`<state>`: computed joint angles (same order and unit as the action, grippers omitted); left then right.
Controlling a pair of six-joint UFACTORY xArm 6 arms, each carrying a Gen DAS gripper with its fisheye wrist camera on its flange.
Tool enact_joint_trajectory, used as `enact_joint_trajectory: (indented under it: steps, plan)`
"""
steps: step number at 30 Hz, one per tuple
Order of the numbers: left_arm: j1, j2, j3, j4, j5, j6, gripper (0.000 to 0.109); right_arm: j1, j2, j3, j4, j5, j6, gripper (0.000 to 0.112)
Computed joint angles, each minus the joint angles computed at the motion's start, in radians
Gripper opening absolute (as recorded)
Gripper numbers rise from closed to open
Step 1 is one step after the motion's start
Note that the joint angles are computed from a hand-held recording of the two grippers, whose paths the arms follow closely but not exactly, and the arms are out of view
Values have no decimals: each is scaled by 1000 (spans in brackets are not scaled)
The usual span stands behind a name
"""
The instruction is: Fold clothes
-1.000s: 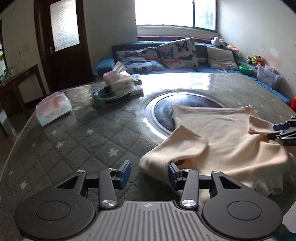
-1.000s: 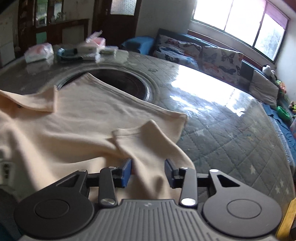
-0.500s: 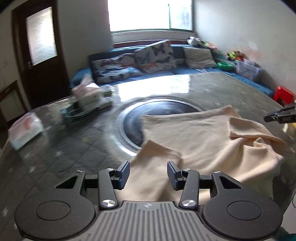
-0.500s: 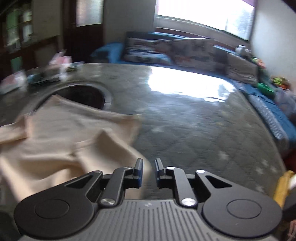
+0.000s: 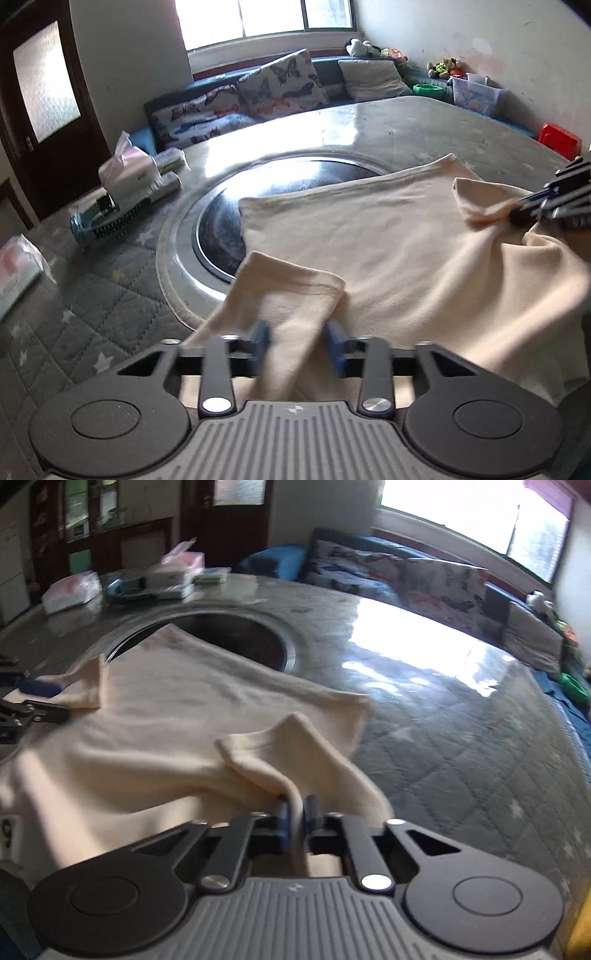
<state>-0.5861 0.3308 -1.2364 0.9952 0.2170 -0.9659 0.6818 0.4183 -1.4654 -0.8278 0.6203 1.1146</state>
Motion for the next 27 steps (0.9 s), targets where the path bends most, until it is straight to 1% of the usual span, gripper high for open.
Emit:
enact_joint_trajectory:
  steps: [1,5,6,9,12,13,14,16,17,18,20,22,23,24,27]
  plan:
    - [5,-2,0,25,1,-27,11,-2,-15,15,-25,10,32,4]
    - [47,-41,28,119,-43,-189,8,1,-84,75,-146,116,171,4]
    - [54,-55,35,157,-44,-243,8,2,-108,96,-174,172,216,4]
    - [76,-114,66,286,-14,-422,4,-2,-164,152,-199,267,295,4]
    - [121,-177,121,306,-26,-498,4,-9,-211,207,-199,312,351,4]
    - [127,-199,139,312,4,-516,4,-11,-215,211,-182,330,344,4]
    - [132,-220,157,321,39,-536,4,-18,-217,217,-149,336,325,4]
    - [154,-253,191,293,76,-552,4,-28,-223,234,-128,338,339,6]
    - [160,-266,206,272,110,-548,4,-29,-224,238,-117,347,337,7]
    - [164,-279,218,252,151,-543,4,-26,-220,234,-109,359,338,13]
    - [169,-297,236,195,220,-507,4,-25,-222,234,-115,363,348,15]
    - [192,-319,263,100,217,-427,10,-26,-226,234,-122,336,340,15]
    - [205,-332,279,63,201,-394,10,-27,-226,229,-123,324,333,15]
    - [210,-343,289,52,194,-389,10,-30,-226,223,-124,303,323,15]
    - [210,-351,288,34,186,-384,21,-60,-213,206,-100,174,282,15]
